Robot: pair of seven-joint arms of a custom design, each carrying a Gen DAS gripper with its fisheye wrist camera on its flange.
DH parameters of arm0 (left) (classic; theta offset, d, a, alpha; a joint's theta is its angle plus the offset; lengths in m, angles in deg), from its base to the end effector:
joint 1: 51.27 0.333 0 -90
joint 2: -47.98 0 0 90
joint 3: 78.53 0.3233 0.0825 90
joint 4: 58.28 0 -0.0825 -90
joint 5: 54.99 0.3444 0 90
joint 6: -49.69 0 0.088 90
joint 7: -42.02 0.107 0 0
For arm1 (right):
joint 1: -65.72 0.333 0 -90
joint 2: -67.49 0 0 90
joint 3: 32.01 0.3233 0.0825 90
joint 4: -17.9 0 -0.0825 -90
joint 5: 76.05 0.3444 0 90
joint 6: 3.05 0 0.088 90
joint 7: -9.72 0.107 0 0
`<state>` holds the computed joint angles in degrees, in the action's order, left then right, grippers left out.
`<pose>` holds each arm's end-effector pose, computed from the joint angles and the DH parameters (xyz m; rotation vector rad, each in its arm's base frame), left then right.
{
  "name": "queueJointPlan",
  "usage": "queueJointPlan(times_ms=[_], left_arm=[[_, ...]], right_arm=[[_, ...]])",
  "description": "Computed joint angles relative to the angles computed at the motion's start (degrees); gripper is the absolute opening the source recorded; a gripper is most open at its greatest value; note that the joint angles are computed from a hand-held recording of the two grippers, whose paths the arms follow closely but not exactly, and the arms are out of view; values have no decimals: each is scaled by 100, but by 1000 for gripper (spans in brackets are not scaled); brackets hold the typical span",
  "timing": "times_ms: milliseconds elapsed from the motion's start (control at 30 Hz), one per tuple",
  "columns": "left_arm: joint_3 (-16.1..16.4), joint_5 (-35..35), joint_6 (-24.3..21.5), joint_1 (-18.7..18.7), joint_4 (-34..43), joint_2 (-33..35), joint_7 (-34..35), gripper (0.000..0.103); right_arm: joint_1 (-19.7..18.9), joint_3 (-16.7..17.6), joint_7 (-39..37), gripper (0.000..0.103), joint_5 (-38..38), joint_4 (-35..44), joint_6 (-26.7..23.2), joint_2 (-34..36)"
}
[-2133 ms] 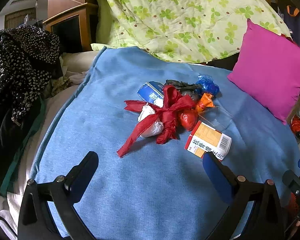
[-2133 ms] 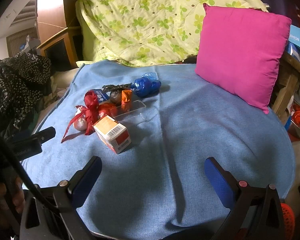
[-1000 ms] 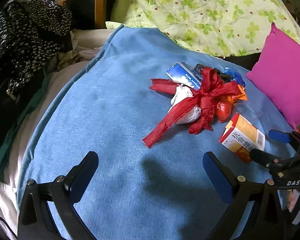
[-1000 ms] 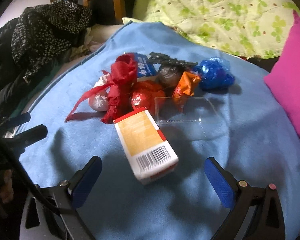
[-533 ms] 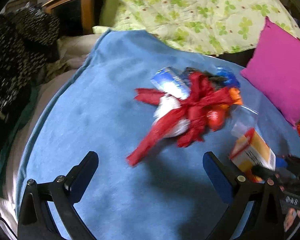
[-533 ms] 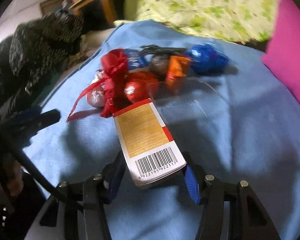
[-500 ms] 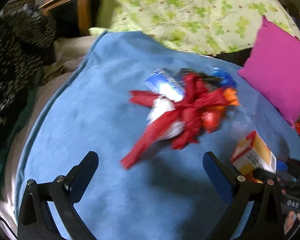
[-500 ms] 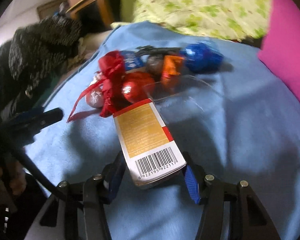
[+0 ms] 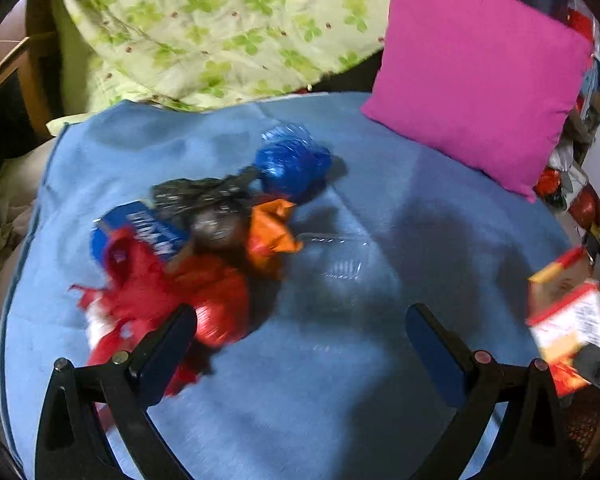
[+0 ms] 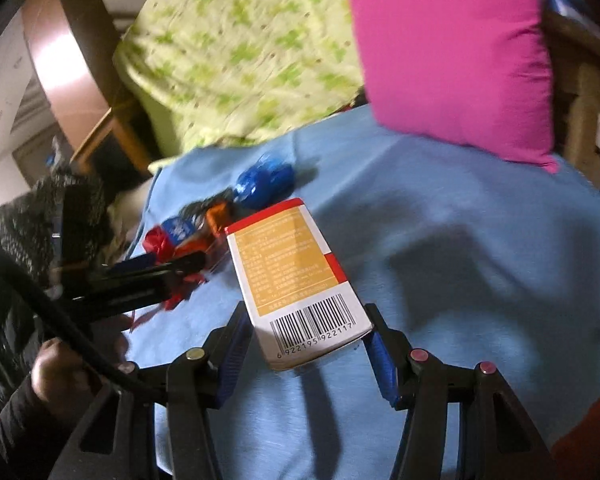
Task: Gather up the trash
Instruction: 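Grasp the clear plastic tray with the left tool while the right tool holds the box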
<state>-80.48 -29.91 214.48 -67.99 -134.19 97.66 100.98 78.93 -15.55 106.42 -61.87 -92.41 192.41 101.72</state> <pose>0.7159 -0.2582 0.3151 -1.6947 1.9611 -0.7460 0.5945 0.2714 0.3283 -1.6022 1.5932 -0.2950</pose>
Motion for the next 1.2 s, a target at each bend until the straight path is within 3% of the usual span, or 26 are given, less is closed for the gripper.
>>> queueJointPlan(times_ms=[200, 300, 400, 433, 467, 733, 1000, 1200], left_arm=[[-182, -306, -1058, -31, 1388, 774, 371, 103], [-583, -684, -1178, 213, 1487, 882, 712, 100], [-829, -976, -1237, 366, 1347, 816, 1023, 58], [-762, -1248, -1146, 345, 1157, 714, 1111, 56], [-859, -1150, -888, 447, 767, 528, 948, 56], [-594, -823, 512, 207, -1453, -768, 413, 56], [-845, -624, 997, 40, -2085, -1231, 374, 57], [-1274, -650, 1047, -10, -1956, -1143, 710, 57]], right_arm=[[-283, 218, 172, 58, -157, -387, 298, -143], [-382, 290, 306, 58, -306, -428, 328, -128], [-409, 292, 406, 58, -414, -507, 421, -140], [-393, 268, 436, 58, -432, -543, 448, -164], [-333, 204, 460, 58, -417, -600, 488, -207], [127, -371, 657, 58, -40, -1317, 798, -746], [766, -1117, 476, 58, 1032, -2626, 1187, -1577], [898, -1342, 298, 58, 1973, -3670, 1465, -2110]])
